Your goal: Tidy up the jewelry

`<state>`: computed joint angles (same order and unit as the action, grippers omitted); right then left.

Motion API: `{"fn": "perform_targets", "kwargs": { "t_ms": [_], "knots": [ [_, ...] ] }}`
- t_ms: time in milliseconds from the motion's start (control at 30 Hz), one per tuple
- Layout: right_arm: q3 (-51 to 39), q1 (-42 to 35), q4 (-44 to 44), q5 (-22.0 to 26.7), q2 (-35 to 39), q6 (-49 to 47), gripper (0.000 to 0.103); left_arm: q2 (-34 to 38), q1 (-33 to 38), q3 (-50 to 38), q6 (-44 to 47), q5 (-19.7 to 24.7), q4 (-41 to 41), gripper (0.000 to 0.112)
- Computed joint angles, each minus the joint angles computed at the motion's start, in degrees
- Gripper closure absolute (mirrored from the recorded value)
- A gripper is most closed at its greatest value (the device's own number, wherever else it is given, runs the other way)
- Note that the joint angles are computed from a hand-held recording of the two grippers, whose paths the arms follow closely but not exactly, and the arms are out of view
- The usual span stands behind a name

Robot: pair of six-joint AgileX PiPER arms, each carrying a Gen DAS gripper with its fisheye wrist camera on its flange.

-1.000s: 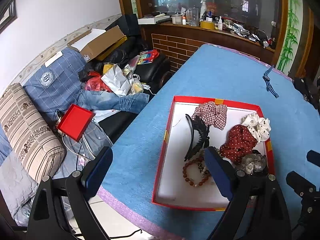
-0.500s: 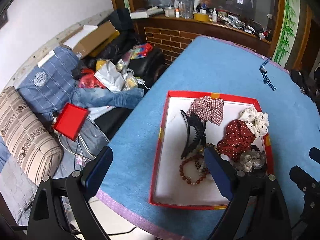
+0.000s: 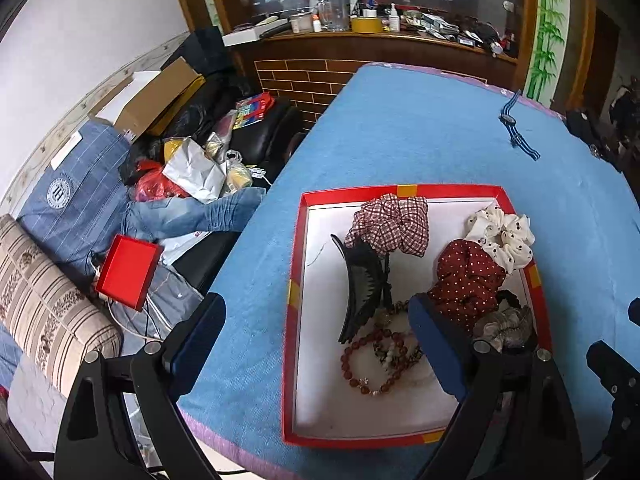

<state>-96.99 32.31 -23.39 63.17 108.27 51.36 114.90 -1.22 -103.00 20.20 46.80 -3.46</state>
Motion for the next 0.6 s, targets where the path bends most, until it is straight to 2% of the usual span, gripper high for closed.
{"fn": "perform_targets", "kwargs": {
  "t_ms": [600],
  "knots": [
    [-3.7,-0.5,0.7,1.5,3.2,0.3,0.025,4.5,-0.1,-5.9,0.2,1.9,1.4,0.02]
  ]
}}
